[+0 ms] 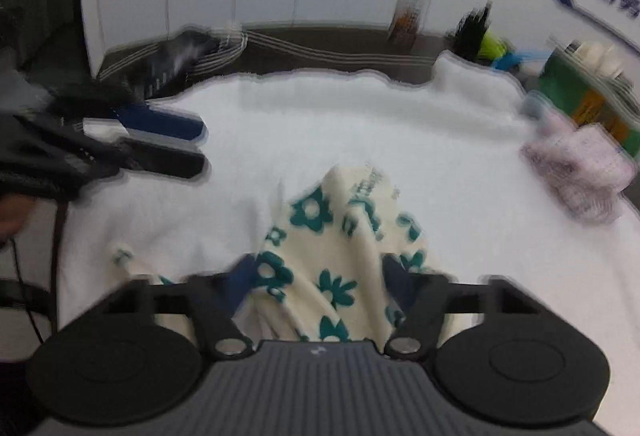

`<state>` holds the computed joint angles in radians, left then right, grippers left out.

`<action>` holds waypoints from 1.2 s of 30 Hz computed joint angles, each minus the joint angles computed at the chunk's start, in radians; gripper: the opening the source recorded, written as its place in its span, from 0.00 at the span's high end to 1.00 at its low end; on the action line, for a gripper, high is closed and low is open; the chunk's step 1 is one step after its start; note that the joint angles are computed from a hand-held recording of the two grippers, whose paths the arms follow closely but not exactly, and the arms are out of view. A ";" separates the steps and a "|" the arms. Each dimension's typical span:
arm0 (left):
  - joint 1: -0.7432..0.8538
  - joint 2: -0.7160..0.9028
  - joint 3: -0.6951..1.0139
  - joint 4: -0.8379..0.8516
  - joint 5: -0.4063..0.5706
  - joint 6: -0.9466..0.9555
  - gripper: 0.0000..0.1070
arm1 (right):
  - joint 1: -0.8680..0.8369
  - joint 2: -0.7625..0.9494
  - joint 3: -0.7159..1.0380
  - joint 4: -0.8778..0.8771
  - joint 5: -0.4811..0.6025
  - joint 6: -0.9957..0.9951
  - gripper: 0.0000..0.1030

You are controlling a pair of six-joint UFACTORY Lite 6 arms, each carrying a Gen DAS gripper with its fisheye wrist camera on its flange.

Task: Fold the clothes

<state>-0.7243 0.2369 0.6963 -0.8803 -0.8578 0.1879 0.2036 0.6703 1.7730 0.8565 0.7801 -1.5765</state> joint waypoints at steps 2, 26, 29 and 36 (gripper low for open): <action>-0.006 -0.019 -0.037 0.014 -0.009 -0.025 0.64 | -0.024 0.045 0.062 -0.005 0.059 0.064 0.90; -0.050 -0.055 -0.136 0.011 -0.066 -0.048 0.60 | -0.077 -0.196 -0.268 0.093 0.181 -0.317 0.62; -0.059 -0.064 -0.146 0.012 -0.077 -0.045 0.60 | -0.057 -0.186 -0.266 0.051 0.181 -0.276 0.85; -0.048 -0.022 -0.100 0.036 -0.051 -0.041 0.60 | -0.090 -0.025 -0.022 0.081 0.231 0.046 0.90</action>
